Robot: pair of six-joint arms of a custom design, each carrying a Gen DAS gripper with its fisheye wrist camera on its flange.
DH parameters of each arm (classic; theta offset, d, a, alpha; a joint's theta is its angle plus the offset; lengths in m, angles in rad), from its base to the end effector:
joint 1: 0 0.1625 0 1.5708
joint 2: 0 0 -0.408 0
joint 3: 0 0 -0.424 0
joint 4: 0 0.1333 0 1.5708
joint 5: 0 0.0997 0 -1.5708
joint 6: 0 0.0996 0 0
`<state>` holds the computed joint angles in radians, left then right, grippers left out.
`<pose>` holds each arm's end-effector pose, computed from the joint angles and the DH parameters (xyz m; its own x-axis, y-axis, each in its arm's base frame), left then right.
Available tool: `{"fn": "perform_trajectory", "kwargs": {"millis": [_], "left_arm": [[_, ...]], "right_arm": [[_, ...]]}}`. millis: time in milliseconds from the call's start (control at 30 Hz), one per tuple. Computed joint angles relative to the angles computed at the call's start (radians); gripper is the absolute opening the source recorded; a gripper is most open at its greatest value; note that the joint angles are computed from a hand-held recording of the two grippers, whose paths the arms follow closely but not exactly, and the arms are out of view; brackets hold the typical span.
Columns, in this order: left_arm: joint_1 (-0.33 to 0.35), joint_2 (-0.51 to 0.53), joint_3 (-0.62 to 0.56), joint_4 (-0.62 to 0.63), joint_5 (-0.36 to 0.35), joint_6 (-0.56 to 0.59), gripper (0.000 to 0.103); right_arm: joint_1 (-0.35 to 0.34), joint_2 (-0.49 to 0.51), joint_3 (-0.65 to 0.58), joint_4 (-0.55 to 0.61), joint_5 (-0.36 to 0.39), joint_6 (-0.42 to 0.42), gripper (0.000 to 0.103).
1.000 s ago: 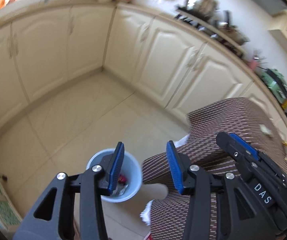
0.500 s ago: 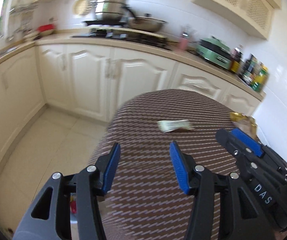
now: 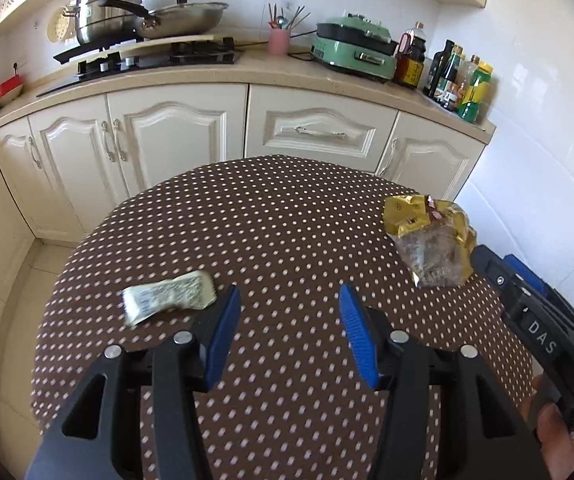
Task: Collect trash
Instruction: 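Grasp the gold snack bag with the right gripper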
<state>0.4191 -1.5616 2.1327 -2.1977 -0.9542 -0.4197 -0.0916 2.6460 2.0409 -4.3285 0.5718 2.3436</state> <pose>-0.3467 -0.3634 0.2657 -0.7017 0.5030 -0.5045 0.6856 0.6694 -0.2862 0.3329 -0.2485 0.2801 -0.7630 0.4495 0.4645 -0.2821 0.4150 -0.8650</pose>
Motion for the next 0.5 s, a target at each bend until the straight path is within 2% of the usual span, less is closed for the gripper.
{"fn": "perform_trajectory", "kwargs": {"millis": [133,300,333,367,400,433,467,500], "left_arm": [[0.034,0.054,-0.029,-0.019,0.003,0.006,0.051],[0.071,0.07,-0.044,-0.023,0.003,0.014,0.051],[0.078,0.069,-0.045,-0.021,0.001,0.014,0.051],[0.084,0.066,-0.045,-0.021,-0.002,0.015,0.051],[0.092,0.064,-0.046,-0.015,-0.004,0.02,0.051],[0.099,0.059,-0.046,-0.01,-0.001,0.02,0.051],[0.106,0.051,-0.044,-0.008,0.003,0.018,0.051],[0.112,0.046,-0.045,-0.005,0.002,0.014,0.052]], "right_arm": [[-0.056,0.044,0.04,-0.004,-0.002,-0.017,0.068],[-0.143,0.078,0.127,0.148,-0.032,-0.191,0.068],[-0.155,0.077,0.161,0.209,-0.04,-0.261,0.068],[-0.163,0.07,0.178,0.255,-0.042,-0.306,0.066],[-0.171,0.062,0.193,0.284,-0.045,-0.342,0.044],[-0.176,0.057,0.199,0.306,-0.046,-0.37,0.029],[-0.182,0.046,0.217,0.361,-0.046,-0.433,0.029],[-0.188,0.039,0.221,0.385,-0.04,-0.459,0.025]]}}
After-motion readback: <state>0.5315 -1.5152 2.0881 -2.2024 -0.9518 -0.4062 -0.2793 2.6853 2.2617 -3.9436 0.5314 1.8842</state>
